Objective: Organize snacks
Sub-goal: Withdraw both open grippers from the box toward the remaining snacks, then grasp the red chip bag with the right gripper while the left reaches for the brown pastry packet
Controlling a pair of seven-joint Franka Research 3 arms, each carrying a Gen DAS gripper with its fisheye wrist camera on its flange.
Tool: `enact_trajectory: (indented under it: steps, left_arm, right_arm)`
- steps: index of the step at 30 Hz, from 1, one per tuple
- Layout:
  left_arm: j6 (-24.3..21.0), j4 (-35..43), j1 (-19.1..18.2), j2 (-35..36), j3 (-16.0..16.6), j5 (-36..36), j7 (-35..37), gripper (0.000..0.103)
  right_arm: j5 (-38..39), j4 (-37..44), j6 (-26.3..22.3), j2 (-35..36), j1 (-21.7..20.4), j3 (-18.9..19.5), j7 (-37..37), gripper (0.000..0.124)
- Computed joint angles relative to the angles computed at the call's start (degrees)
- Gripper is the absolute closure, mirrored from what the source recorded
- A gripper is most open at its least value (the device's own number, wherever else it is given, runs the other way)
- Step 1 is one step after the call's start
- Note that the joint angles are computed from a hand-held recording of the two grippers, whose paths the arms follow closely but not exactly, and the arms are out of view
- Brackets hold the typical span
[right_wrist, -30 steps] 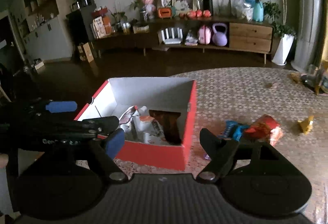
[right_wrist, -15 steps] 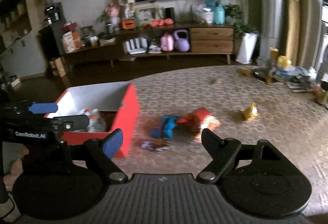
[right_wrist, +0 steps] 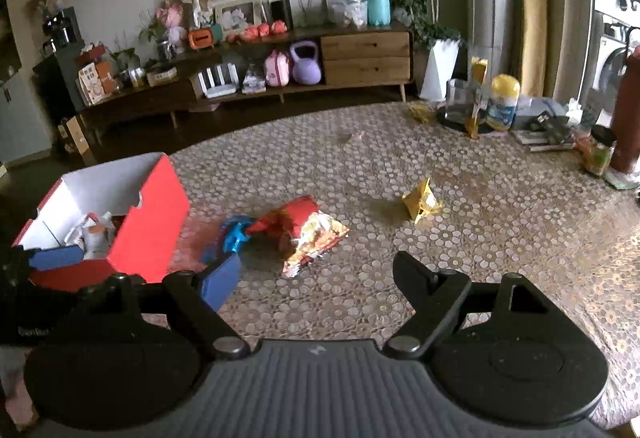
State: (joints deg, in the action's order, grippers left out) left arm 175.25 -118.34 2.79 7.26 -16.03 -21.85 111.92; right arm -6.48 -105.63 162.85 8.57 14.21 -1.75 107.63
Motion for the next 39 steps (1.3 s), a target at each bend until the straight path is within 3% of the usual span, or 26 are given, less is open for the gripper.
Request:
enact_trajectory:
  steps: [3,5,8,18,27,35,39]
  left_arm:
    - [2.2,-0.3,-4.3,1.6,4.6,9.9,-11.0,0.0]
    - [3.2,0.0,-5.4,2.8,5.6,13.8,-15.0,0.0]
    - [3.6,0.8,-9.6,4.5,10.2,22.1,-22.9,0.0]
    - [1.7,5.6,-14.1,10.2,14.8,35.7,-38.0,0.013]
    - [-2.7,12.1,-10.5,15.3,11.7,40.0,-44.0,0.029]
    - [-5.0,15.3,-8.6,17.9,9.9,40.9,-44.6,0.049]
    - [-5.2,15.8,-8.4,18.5,9.8,41.5,-44.2,0.063]
  right_arm:
    - [4.5,2.1,0.3,2.6,-1.7,1.4,-6.9,0.04]
    - [8.5,3.4,0.3,3.9,-2.8,2.6,-12.2,0.04]
    - [14.4,6.3,-0.5,6.6,-4.4,4.2,-20.2,0.04]
    - [20.3,22.8,-9.0,19.3,-5.4,4.4,-32.9,0.04]
    - [21.2,40.0,-17.9,31.5,-5.5,4.5,-38.0,0.04]
    - [20.1,49.4,-20.4,38.5,-4.7,4.3,-38.6,0.04]
    - [20.5,51.0,-20.8,39.9,-4.5,4.6,-38.4,0.04]
